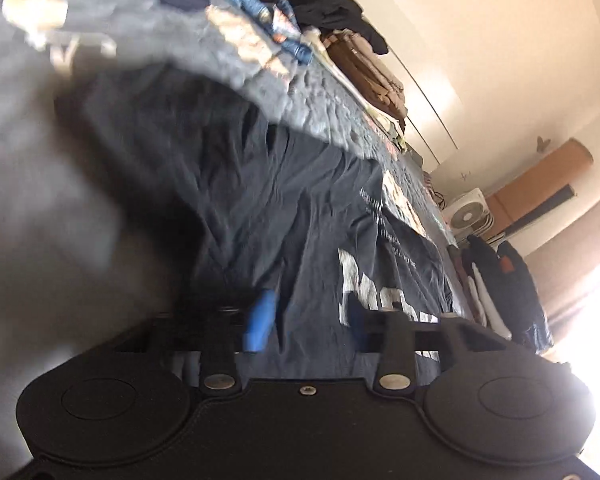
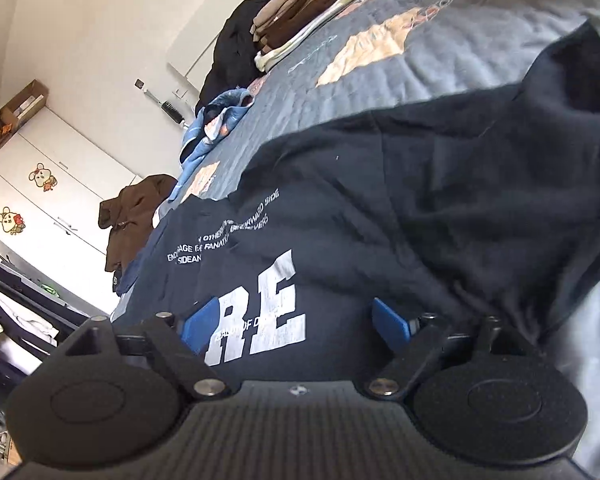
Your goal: Fold clothes
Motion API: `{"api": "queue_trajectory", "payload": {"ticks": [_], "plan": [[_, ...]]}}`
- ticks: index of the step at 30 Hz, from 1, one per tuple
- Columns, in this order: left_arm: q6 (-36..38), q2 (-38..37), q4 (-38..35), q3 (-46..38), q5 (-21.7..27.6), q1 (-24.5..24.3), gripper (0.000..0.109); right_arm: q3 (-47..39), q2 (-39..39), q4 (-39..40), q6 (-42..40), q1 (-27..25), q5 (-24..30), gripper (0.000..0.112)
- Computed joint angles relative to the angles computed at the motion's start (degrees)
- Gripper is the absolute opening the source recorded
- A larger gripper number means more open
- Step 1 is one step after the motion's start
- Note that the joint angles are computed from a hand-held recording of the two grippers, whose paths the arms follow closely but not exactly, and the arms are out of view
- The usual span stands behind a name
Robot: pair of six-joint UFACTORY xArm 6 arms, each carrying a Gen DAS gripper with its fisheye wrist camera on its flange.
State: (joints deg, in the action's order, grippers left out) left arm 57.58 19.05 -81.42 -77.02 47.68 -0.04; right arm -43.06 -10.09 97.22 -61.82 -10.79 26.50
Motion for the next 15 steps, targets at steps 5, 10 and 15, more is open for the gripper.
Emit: {"api": "queue_trajectory", "payload": {"ticks": [5, 10, 15], "plan": [[2.1, -1.4, -3.9, -2.3, -6.3, 3.1, 0.091, 1.2, -5.7, -4.2, -1.1, -5.2, -2.2, 0.102], [-7.6, 8.0, 16.3, -16.1, -8.5, 4.5, 0.091, -2.8, -1.8, -24.5, 10.0, -12.3, -5.4, 0.103], [-13.3, 18.2, 24.2, -29.3, -1.5, 5.8, 0.091, -9.2, 5.7, -34.9, 13.9, -17.5, 1.9, 0.103]]}}
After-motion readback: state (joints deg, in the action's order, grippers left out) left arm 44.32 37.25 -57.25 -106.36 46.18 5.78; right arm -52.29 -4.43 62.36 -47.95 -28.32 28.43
